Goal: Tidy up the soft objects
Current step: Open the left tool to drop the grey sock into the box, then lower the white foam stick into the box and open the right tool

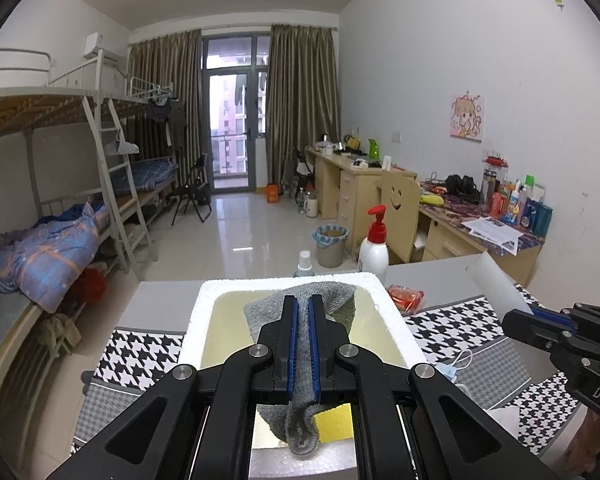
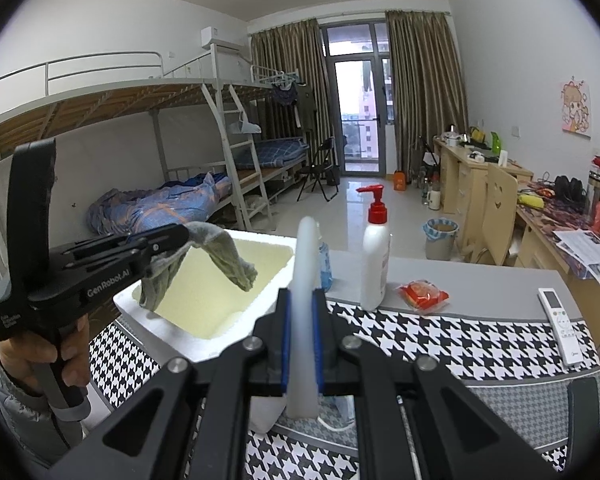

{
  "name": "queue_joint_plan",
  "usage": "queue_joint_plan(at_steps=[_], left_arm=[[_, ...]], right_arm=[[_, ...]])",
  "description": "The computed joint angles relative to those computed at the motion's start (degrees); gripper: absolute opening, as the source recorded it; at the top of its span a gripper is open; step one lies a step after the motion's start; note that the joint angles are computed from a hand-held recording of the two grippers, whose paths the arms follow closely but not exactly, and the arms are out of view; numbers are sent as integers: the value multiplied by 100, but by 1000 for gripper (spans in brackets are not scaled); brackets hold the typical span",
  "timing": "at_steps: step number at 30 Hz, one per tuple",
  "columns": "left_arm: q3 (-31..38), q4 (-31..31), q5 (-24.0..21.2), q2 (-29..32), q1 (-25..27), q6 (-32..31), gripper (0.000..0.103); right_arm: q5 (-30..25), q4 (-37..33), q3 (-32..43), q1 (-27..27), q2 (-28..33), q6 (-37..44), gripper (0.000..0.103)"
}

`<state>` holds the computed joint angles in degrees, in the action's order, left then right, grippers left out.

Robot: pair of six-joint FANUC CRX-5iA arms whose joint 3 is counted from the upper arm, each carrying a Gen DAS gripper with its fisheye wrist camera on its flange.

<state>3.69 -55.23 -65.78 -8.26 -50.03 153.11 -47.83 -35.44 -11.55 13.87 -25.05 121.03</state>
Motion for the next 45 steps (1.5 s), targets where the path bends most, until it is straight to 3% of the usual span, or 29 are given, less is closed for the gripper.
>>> queue_joint_plan(at_steps=[6,9,11,14,19,24,45], left_arm=[[10,143,46,28,111,-69,7],[2,184,35,33,142,-122,18],[-17,181,44,17,154,-87,45],[-91,54,23,-53,108,106,78],[-147,-198,-109,-120,-6,443,97],[-201,-481,-271,-205,-186,664,102],[-463,-1076,-978,-474,-716,1039,102]], right_arm=[[107,191,-46,142,-10,-181,12],[123,254,-58,193,-11,-253,12],[142,316,-60,230,-1,-311,12],[147,361,-60,256,1,-360,12],[152,362,-49,263,11,-368,12],[212,491,-90,359,-7,-494,12],[295,761,4,855,53,-735,12]])
